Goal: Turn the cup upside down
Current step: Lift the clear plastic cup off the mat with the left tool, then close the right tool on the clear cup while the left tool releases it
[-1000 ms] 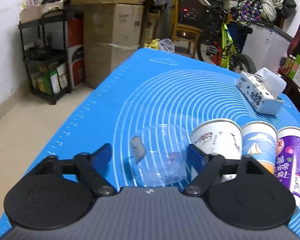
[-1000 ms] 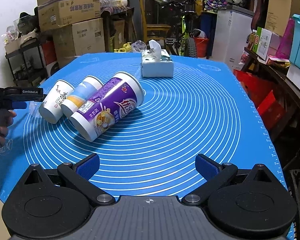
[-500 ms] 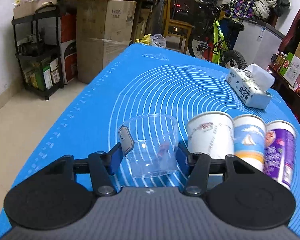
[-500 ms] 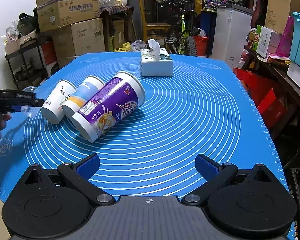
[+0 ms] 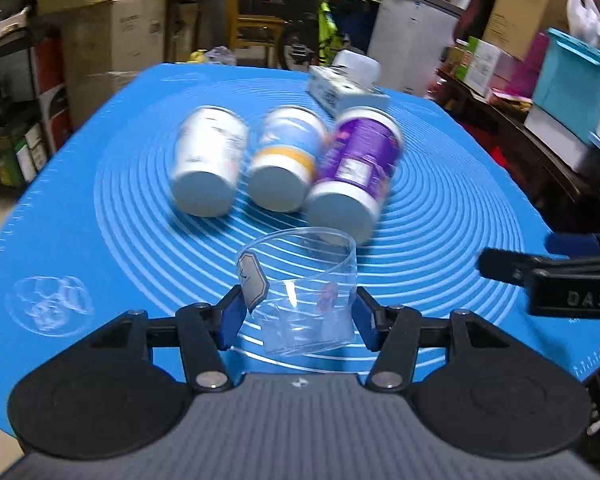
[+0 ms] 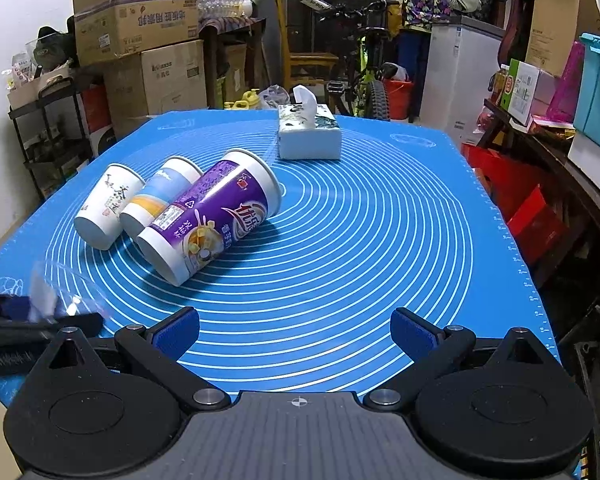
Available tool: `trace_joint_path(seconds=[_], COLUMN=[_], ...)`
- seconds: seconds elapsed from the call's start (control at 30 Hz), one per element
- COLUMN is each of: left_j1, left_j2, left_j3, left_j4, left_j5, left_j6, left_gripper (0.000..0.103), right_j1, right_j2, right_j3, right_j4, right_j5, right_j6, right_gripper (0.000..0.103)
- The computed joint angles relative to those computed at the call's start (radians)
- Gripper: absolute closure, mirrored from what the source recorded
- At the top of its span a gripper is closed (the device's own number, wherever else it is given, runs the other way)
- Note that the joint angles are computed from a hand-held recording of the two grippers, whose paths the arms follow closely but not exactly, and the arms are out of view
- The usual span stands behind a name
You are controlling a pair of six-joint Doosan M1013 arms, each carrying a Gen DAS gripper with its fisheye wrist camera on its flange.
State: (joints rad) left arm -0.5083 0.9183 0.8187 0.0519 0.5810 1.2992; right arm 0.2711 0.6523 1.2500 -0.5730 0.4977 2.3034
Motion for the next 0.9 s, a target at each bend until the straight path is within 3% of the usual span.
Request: trace_joint_path(seconds=[0.17,0.33,0.43,0.47,0.77,0.9], left_j1=[-0.007,-0.018,-0.024,-0.024,-0.023,-0.014], left_j2=[0.035,0.030,0.023,0.018,0.001,-0.028], left_j3=[-0.043,-0.022,-0.010,0.001,0.030,0.065], left_j4=[0.016,0.017,0.093,0.103,0.113,-0.003], left_j5=[0.004,0.009,0.011,-0.002,-0.022,-0.033], left_j6=[-0.043,-0.069,-0.136,-0.151,-0.157,-0.028], left_gripper=[0.045,0.043,0.018,0.015,0.014,0.012], right_j1=[-0.003,-0.003,-0.005,-0.007,-0.010,-0.009], right_j2=[0.006,0.009,0.007,0.007,0.009,0.004], right_j3=[-0.010,-0.014,-0.010,-0.011,-0.017,-0.015], right_j4=[0.040,0.057,0.051,0.055,0.093,0.084], right_j5=[0.017,0.027,0.028,0.030,0.041,0.041], right_j6=[-0.044,-0.072,-0.060,-0.060,-0.092,-0.140], right_gripper=[0.002,0.002,0.002,0.002,0.002,0.002])
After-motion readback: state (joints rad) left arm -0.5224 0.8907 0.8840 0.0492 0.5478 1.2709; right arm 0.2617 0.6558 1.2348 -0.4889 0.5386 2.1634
